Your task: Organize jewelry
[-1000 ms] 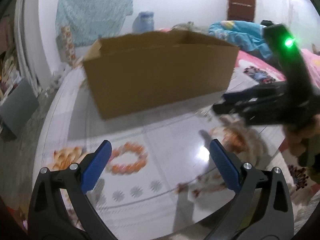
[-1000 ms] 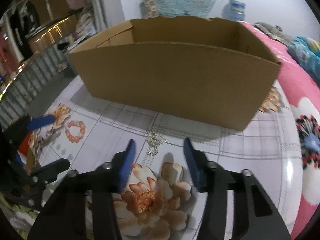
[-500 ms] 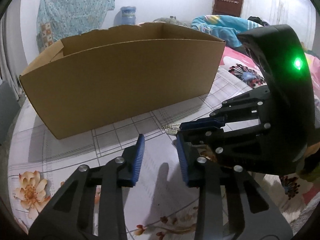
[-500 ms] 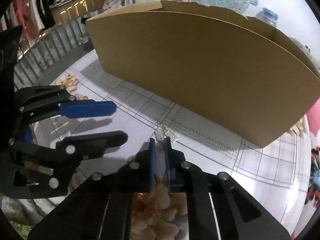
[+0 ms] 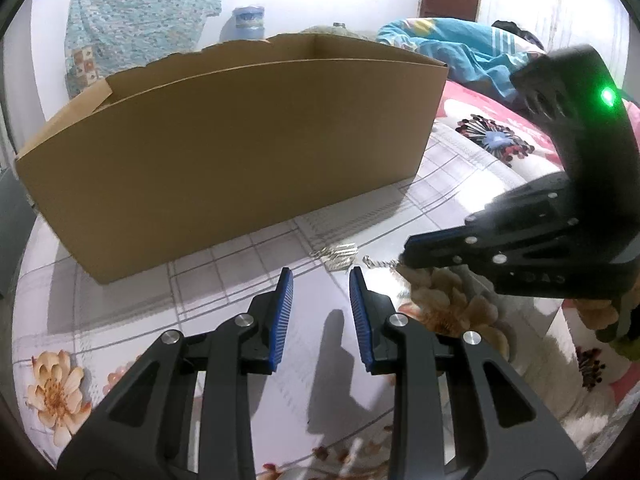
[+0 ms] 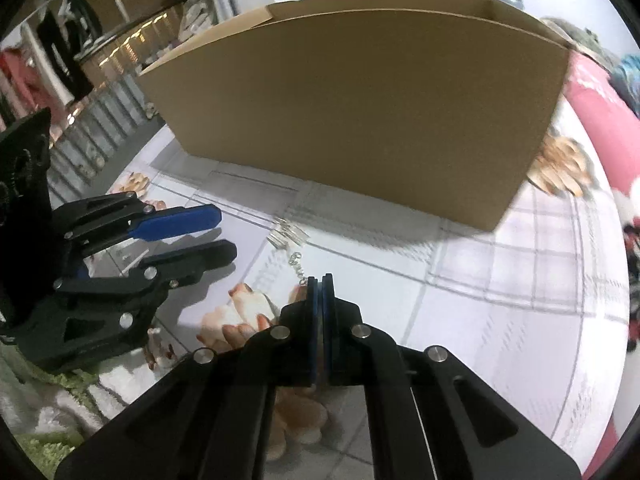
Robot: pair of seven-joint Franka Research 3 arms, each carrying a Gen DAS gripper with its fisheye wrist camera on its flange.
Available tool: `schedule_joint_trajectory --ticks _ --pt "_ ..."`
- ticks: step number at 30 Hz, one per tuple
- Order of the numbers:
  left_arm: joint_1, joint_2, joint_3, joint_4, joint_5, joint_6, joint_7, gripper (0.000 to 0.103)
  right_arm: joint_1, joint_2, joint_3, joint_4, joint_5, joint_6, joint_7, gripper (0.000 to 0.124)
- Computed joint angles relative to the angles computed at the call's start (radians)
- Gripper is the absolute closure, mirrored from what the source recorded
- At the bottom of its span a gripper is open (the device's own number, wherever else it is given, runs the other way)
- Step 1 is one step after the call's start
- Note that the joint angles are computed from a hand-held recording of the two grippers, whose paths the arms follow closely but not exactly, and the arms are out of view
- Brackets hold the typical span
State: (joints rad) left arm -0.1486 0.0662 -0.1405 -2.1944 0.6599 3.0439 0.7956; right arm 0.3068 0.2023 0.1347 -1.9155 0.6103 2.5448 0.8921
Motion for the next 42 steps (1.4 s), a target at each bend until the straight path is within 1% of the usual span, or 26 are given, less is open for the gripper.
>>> schedule_joint_trajectory --ticks 2,5,10,12,14,21,22,23,24,27,35,40,41,42 --pt "0.004 0.015 -0.015 0.017 -0.052 -0.016 0.060 0.075 -0.010 -0.012 -0.001 -0.018 0.028 0.005 -0.010 0.122" --pt "-0.004 0.038 -0.022 0.046 -0.083 -0.048 0.107 0.075 -0.018 -0.029 -0.003 -0.043 0.063 0.013 -0.023 0.122" --pt "-0.029 0.062 -0.012 0.088 -0.073 -0.093 0.104 0.075 -0.025 -0.053 -0.007 -0.076 0.114 0.020 -0.052 0.122" --pt "-0.040 0.074 -0.009 0.110 -0.064 -0.127 0.098 0.076 -0.040 -0.070 -0.017 -0.089 0.138 0.003 -0.084 0.122" --pt "-0.053 0.084 -0.002 0.133 -0.042 -0.163 0.075 0.081 -0.043 -0.077 -0.021 -0.096 0.153 0.002 -0.101 0.122" --pt "-0.057 0.109 -0.009 0.177 -0.063 -0.218 0.075 0.083 -0.048 -0.091 -0.030 -0.113 0.197 -0.007 -0.146 0.122" --pt "-0.057 0.109 -0.010 0.178 -0.067 -0.220 0.079 0.086 -0.050 -0.095 -0.032 -0.117 0.204 -0.009 -0.154 0.122" --pt "-0.059 0.109 -0.010 0.180 -0.066 -0.224 0.078 0.091 -0.050 -0.098 -0.033 -0.120 0.208 -0.009 -0.157 0.122" --pt "-0.059 0.108 -0.011 0.179 -0.066 -0.228 0.082 0.093 -0.052 -0.101 -0.035 -0.123 0.213 -0.012 -0.161 0.122" --pt "-0.059 0.103 -0.013 0.174 -0.073 -0.231 0.094 0.096 -0.050 -0.100 -0.036 -0.124 0.220 -0.011 -0.160 0.122" --pt "-0.047 0.086 -0.019 0.149 -0.111 -0.216 0.123 0.096 -0.048 -0.088 -0.037 -0.111 0.212 -0.013 -0.137 0.122" --pt "-0.042 0.075 -0.016 0.127 -0.107 -0.186 0.125 0.096 -0.047 -0.084 -0.035 -0.104 0.205 -0.011 -0.113 0.122" --pt "-0.037 0.071 -0.019 0.117 -0.122 -0.171 0.134 0.096 -0.046 -0.083 -0.035 -0.104 0.198 -0.004 -0.104 0.122" --pt "-0.024 0.065 -0.029 0.101 -0.163 -0.145 0.163 0.096 -0.045 -0.082 -0.036 -0.104 0.192 0.000 -0.097 0.122"
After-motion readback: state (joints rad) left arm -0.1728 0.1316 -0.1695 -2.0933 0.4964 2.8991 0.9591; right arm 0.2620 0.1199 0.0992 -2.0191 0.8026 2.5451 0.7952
